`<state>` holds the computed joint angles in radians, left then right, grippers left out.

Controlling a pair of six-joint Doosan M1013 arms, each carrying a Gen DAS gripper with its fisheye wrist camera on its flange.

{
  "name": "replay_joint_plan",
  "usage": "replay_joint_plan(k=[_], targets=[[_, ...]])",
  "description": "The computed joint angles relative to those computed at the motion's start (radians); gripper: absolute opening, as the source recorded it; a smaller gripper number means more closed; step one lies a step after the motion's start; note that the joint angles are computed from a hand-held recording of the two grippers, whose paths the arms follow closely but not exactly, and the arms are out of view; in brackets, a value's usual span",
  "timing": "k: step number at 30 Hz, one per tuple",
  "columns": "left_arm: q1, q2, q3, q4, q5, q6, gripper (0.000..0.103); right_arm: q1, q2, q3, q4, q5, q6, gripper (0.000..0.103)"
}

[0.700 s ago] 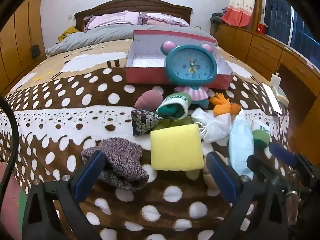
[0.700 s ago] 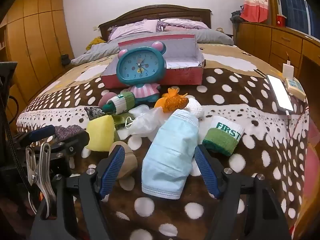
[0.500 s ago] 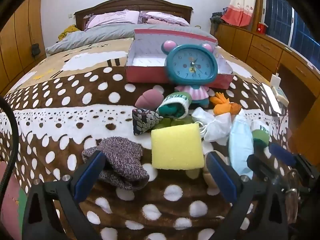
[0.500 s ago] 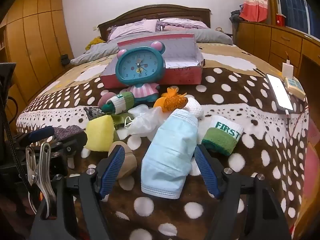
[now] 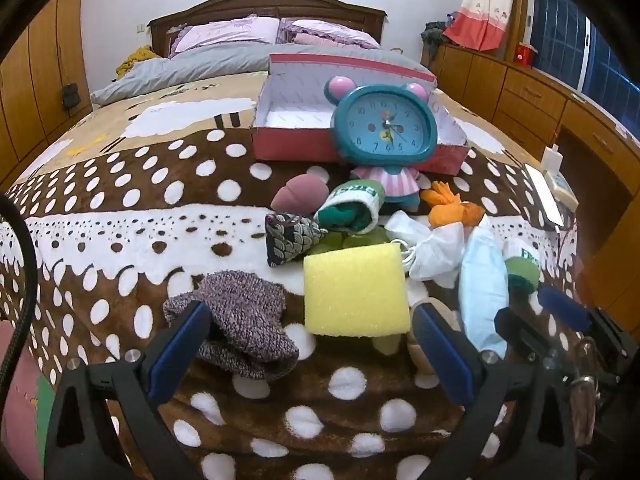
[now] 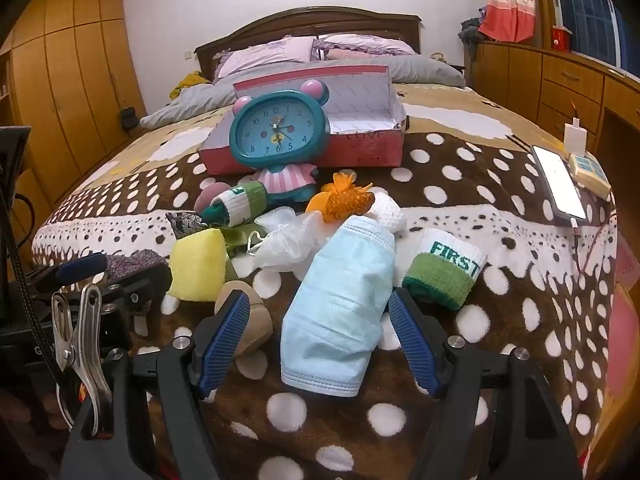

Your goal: Organize soft objects

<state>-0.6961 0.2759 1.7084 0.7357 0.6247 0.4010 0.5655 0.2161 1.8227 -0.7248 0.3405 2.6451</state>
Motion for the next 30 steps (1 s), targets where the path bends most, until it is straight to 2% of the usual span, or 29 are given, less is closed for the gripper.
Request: replay_joint_plan(k=[30], targets=[[0.001, 0.004, 0.004, -0.03, 0.0, 0.017, 0.103, -0.001, 0.005, -0.001, 0.02, 0.003, -0.018, 0.074]])
